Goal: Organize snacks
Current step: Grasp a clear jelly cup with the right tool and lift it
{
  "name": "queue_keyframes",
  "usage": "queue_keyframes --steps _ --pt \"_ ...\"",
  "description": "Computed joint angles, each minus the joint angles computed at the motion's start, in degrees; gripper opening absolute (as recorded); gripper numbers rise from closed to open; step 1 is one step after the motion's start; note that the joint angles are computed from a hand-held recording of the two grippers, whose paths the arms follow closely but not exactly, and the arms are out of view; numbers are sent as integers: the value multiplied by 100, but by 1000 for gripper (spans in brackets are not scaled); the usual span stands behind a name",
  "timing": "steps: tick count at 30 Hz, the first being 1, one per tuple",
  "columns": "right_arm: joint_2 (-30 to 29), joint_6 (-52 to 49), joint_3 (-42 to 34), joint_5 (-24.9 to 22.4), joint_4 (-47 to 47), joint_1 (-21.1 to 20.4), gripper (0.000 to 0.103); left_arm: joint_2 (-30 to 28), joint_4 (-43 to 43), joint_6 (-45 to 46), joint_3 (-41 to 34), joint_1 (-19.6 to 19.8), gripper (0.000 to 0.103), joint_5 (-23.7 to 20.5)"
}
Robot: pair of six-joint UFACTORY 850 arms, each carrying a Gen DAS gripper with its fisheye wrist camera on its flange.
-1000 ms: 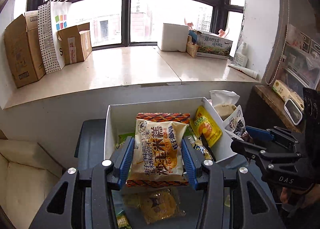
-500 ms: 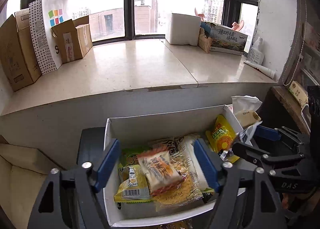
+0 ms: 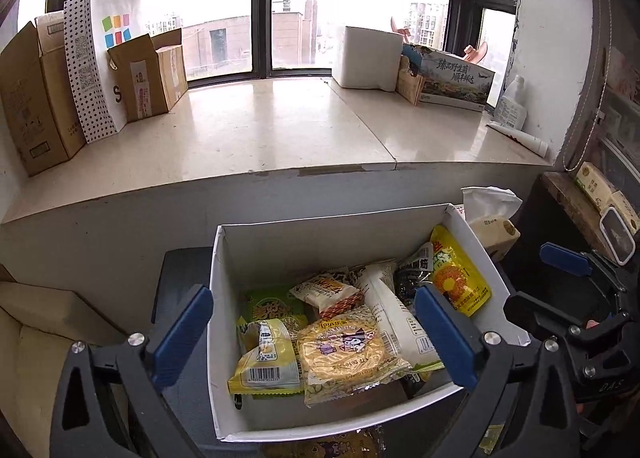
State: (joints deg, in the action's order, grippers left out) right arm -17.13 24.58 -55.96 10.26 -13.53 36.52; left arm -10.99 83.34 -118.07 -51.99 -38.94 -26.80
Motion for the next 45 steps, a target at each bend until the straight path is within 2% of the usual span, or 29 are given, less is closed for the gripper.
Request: queue_keyframes --steps 2,6,8,11,13,17,20,22,25,30,33,38,40,41,42,43,45 --pt "197 -663 231 116 625 39 103 131 225 -244 124 -87 103 -49" --pt "607 -2798 781 341 2747 212 103 458 612 -868 473 -330 103 -67" --pt "866 -2826 1148 532 2859 273 103 610 738 -1102 662 -548 103 -170" --pt "1248 -2406 1711 710 2557 289 103 741 740 -1335 937 -1024 103 -616" --pt "1455 -2592 2070 850 2975 330 103 766 748 -1599 1142 -1304 103 -720" --pt "1661 -2001 2672 955 2667 331 103 744 769 -2344 1536 -1687 103 -520" --pt "1582 -706 2958 1046 1446 230 103 648 647 -2671 1723 -1919 103 -449" --pt "1434 -614 3048 1137 1404 248 103 606 588 -2868 1823 -2026 103 -399" --pt "1128 -647 3003 1094 1248 290 103 618 686 -3209 1977 -2094 103 -174" --pt "714 -829 2868 1285 976 266 103 668 400 -3191 2098 -2288 103 -251" --pt "453 -22 2695 1275 -38 54 103 679 118 -2985 2111 -2368 103 -319" --pt "187 634 2530 1483 -1003 -175 103 647 54 -3004 2139 -2371 103 -249" --pt "99 611 2452 1453 -987 -173 98 619 59 -3003 2132 -2362 103 -241" --pt "62 677 2430 1481 -1113 -192 85 607 89 -3015 2131 -2351 103 -224" --pt "22 789 2399 1466 -1271 -211 54 586 79 -2993 2116 -2345 103 -226" --pt "-38 909 2338 1392 -1404 -215 49 563 36 -2932 2098 -2339 103 -235" --pt "-27 740 2352 1367 -1217 -180 49 529 44 -2901 2081 -2316 103 -222"
